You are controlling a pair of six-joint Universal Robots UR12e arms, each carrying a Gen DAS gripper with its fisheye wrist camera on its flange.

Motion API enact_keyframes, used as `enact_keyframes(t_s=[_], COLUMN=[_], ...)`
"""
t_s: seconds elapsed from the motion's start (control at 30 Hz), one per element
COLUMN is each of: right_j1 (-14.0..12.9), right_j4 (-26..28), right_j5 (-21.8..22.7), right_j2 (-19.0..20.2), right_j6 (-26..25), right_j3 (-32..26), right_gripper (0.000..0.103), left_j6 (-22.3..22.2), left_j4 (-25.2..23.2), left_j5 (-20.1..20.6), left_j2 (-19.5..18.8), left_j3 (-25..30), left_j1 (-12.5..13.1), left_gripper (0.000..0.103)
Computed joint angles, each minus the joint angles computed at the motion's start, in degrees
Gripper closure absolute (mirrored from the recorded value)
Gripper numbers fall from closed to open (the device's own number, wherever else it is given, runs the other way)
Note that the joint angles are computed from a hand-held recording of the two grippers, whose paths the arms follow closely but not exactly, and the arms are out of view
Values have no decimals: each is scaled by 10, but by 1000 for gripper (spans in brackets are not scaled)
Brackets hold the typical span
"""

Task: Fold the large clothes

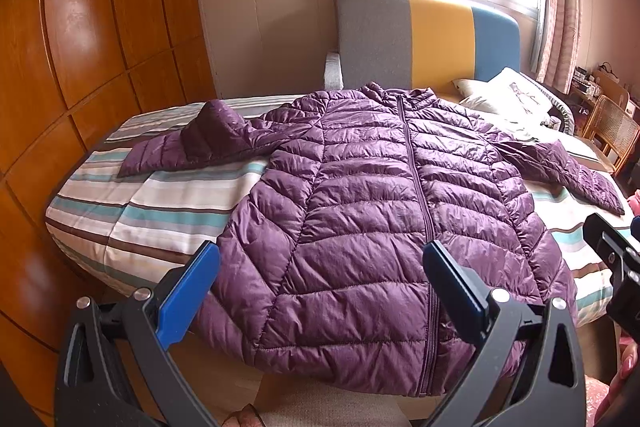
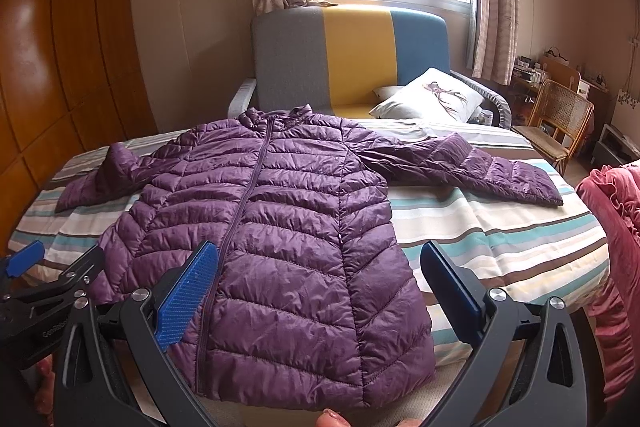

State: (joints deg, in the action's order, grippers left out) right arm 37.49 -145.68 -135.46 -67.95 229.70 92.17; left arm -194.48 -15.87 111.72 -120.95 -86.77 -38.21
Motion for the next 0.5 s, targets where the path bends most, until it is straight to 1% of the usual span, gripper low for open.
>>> enact_keyframes(t_s=[0.13,0.5], right_j1=[1,3], right_j4=[-2,-9], right_j5=[-2,-12], right_j2=[-1,-1], right_j6=[-2,-5], right_j3=[0,1], right_gripper=[3,3], left_j6=[0,8], left_j4=[-3,16], left_j5=[-4,-1], left_j2=[2,5], left_j3=[0,-4], left_j1=[1,-1], left_gripper=[2,2])
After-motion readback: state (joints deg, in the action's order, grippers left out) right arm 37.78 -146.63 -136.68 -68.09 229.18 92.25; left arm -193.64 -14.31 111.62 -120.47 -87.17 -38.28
